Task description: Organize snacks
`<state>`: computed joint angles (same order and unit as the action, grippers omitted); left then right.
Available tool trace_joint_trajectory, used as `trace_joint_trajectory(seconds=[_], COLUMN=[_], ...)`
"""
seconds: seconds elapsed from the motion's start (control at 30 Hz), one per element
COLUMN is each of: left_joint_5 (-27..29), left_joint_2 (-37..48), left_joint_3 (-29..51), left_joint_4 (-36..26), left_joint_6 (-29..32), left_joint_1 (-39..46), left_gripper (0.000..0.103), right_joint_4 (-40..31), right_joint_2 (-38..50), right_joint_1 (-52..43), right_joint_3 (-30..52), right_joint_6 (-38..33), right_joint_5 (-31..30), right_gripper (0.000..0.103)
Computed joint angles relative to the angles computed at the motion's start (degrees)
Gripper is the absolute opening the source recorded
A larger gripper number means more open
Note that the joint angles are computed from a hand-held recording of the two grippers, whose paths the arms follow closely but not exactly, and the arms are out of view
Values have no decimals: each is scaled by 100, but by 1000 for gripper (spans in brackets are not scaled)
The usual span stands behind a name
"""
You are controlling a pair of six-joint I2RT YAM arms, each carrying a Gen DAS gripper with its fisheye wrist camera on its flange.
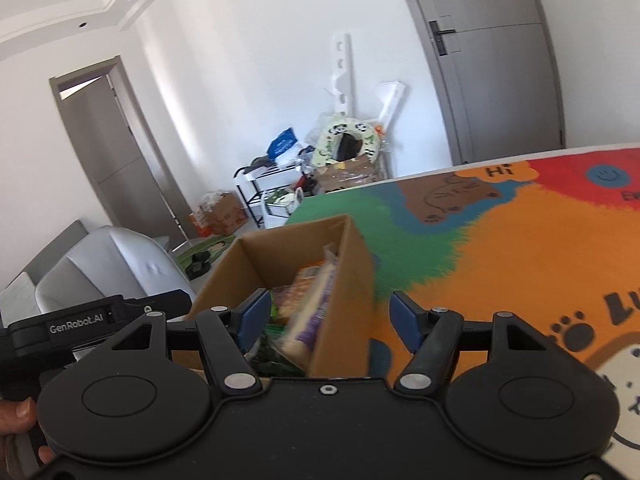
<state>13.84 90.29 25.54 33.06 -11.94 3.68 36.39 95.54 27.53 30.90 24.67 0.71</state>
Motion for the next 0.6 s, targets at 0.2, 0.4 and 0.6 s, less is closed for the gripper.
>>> trace_joint_trajectory(seconds=[0.2, 0.4, 0.6], left_joint_5=[-175, -371, -474], left_joint_2=[-37, -270, -654], left_joint_3=[21, -96, -287], left_joint_4=[-118, -150, -193], left_joint_6=[-43, -62, 10], left_joint_1=[-405, -788, -1166], left_gripper=[85, 92, 97], right_joint_4=[164, 155, -131], right_joint_2=[-409, -929, -1701], right_joint_1=[-253, -491, -667], right_joint_3=[-528, -1014, -1479], right_joint_6=[49, 56, 94], right_joint_5=[-21, 49, 326], right_gripper=[74, 88, 103])
